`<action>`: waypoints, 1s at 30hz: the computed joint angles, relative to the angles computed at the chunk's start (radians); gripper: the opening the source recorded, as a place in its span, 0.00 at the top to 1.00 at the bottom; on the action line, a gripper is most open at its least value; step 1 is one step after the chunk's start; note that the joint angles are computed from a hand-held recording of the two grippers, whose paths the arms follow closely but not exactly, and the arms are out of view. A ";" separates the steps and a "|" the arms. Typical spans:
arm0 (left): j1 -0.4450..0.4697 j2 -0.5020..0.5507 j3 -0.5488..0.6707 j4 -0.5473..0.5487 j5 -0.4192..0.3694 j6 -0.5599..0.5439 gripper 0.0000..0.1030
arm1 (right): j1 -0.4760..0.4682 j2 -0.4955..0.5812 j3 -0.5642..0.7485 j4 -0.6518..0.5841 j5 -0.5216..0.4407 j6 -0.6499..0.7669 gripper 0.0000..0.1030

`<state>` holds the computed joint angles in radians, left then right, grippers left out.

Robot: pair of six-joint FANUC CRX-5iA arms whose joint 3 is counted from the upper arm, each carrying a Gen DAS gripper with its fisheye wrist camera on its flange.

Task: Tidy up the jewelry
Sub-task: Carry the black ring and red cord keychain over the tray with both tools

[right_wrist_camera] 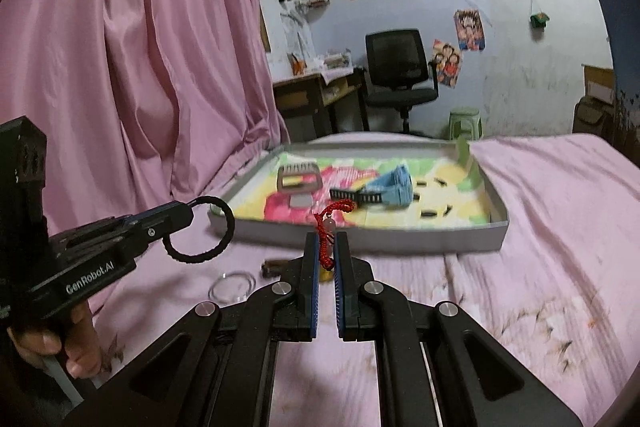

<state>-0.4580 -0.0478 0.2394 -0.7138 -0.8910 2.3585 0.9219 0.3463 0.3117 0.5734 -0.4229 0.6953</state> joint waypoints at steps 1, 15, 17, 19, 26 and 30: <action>-0.004 0.003 0.005 -0.015 -0.003 0.010 0.94 | -0.001 0.005 0.001 0.024 0.008 -0.019 0.94; 0.036 0.094 0.119 -0.133 -0.014 0.075 0.94 | -0.025 0.131 0.166 0.187 0.028 -0.103 0.94; 0.047 0.112 0.137 -0.135 -0.014 0.074 0.94 | -0.029 0.157 0.200 0.203 0.028 -0.113 0.94; 0.058 0.130 0.155 -0.141 -0.015 0.075 0.94 | -0.032 0.190 0.249 0.209 0.021 -0.108 0.94; 0.097 0.178 0.197 -0.125 -0.009 0.073 0.94 | -0.035 0.289 0.402 0.172 -0.028 -0.049 0.94; 0.120 0.205 0.221 -0.100 -0.005 0.051 0.94 | -0.038 0.343 0.488 0.148 -0.065 -0.015 0.94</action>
<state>-0.3384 0.1576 0.4607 -0.8138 -0.8956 2.4098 0.8843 0.6892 0.8001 0.7218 -0.4879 0.6802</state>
